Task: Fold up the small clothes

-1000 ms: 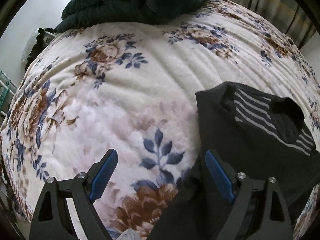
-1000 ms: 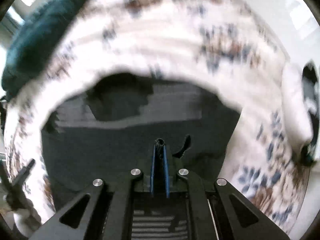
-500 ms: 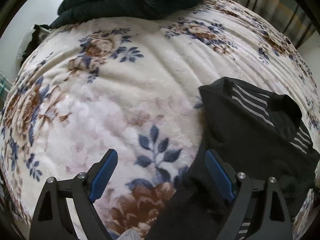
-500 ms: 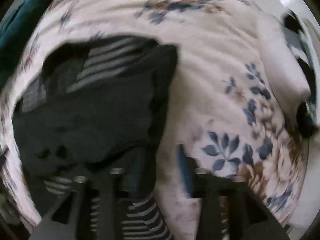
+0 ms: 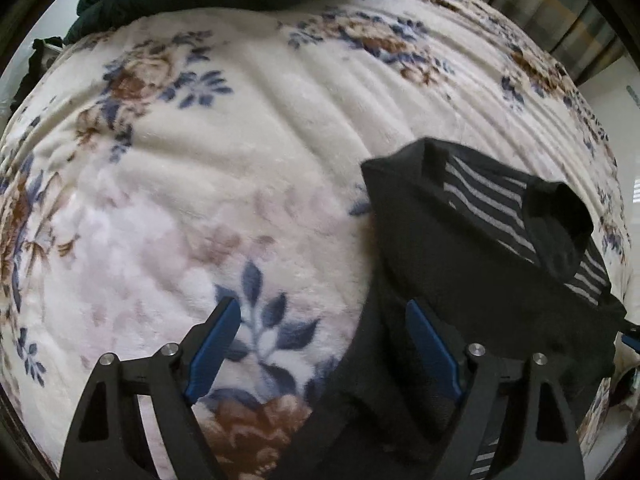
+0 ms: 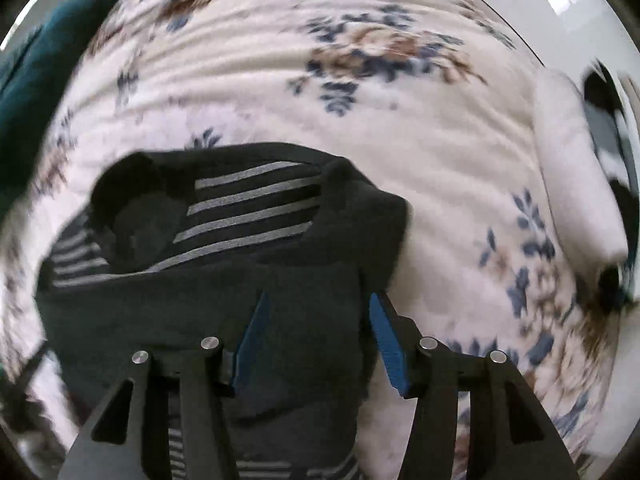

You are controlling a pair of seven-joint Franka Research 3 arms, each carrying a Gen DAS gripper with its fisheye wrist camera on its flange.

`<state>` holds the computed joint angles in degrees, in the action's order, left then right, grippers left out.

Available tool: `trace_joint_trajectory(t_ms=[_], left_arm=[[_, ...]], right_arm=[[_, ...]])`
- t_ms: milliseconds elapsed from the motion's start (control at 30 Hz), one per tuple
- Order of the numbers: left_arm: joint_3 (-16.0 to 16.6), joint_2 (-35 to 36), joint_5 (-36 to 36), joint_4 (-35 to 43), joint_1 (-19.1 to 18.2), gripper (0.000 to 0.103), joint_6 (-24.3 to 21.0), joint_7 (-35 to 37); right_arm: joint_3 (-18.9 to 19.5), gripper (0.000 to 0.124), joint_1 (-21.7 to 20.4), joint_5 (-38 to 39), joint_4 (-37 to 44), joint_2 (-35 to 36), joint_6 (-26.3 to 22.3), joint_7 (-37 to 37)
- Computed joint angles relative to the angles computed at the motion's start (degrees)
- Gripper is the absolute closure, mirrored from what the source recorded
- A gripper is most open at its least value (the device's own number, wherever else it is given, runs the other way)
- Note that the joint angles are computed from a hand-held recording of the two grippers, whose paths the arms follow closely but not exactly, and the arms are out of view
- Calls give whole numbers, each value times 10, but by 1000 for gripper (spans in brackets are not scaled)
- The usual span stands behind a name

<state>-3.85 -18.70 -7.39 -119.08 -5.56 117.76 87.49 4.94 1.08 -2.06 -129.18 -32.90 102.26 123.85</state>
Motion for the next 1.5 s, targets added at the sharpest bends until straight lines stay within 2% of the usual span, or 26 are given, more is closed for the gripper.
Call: trace_joint_trajectory(t_ms=[33,67,100,133,233,333,400,433,467,500,533,567,633,700,767,833,867,900,933,1000,1067,1333,1400,1467,1500], left_arm=[[2,-3,1,-2,1,19,0,1],[3,-7,2,-5,3,19,-1,1],[5,-8,-1,-6,3,19,-3,4],[9,-11,-7,-7,3,19,-5,8],[14,-13,-22,-12,4,19,-9,11],[13,-4,-35,-11,0,19,-14,20],[12,-5,-43,-19,-3,19,-7,33],[12,-7,-48,-25,-5,21,-2,42],[15,-11,-60,-34,-10,38,5,59],[17,-14,-67,-39,-12,68,5,70],[17,-14,-67,-42,-13,79,-2,76],[23,-18,-85,-49,-15,91,-4,89],[28,-39,-107,-73,-15,96,14,102],[32,-53,-116,-88,-16,97,26,110],[38,-62,-127,-98,-15,97,32,111],[43,-67,-135,-104,-13,98,32,106],[44,-67,-138,-104,-13,98,32,105],[45,-68,-140,-105,-12,98,32,103],[45,-68,-142,-106,-12,98,33,101],[45,-65,-147,-106,-12,98,36,97],[45,-59,-152,-103,-11,98,37,90],[45,-48,-155,-89,-7,98,19,88],[44,-47,-152,-85,-6,98,17,95],[43,-49,-148,-83,-6,98,15,104],[41,-49,-145,-83,-6,98,16,106]], right_arm=[[5,74,3,-7,6,17,-7,-9],[9,100,6,-14,10,32,-7,-11],[17,116,8,-29,17,46,-14,-11],[23,121,10,-47,16,45,-8,-8],[41,121,5,-106,29,41,-15,29],[23,121,8,-79,73,83,-83,39],[25,112,23,-81,118,115,-108,32],[29,102,36,-80,137,122,-88,24],[28,89,51,-65,147,123,-44,17],[22,83,66,-36,156,129,-3,1],[10,72,87,19,168,146,39,-38],[1,70,105,72,187,174,62,-75],[-7,70,130,160,230,240,88,-136],[0,70,146,188,278,304,102,-183],[9,70,162,180,333,370,97,-217],[13,70,170,202,387,431,65,-246],[13,78,174,204,399,445,57,-253],[12,94,183,186,406,453,59,-253],[9,122,188,176,395,449,75,-245],[1,122,187,181,370,428,106,-218],[-7,122,184,163,353,409,117,-182],[-12,120,185,96,419,450,18,-131],[-12,110,181,117,419,444,59,-131],[-4,82,170,185,418,444,104,-158],[2,77,167,217,429,455,108,-174]])
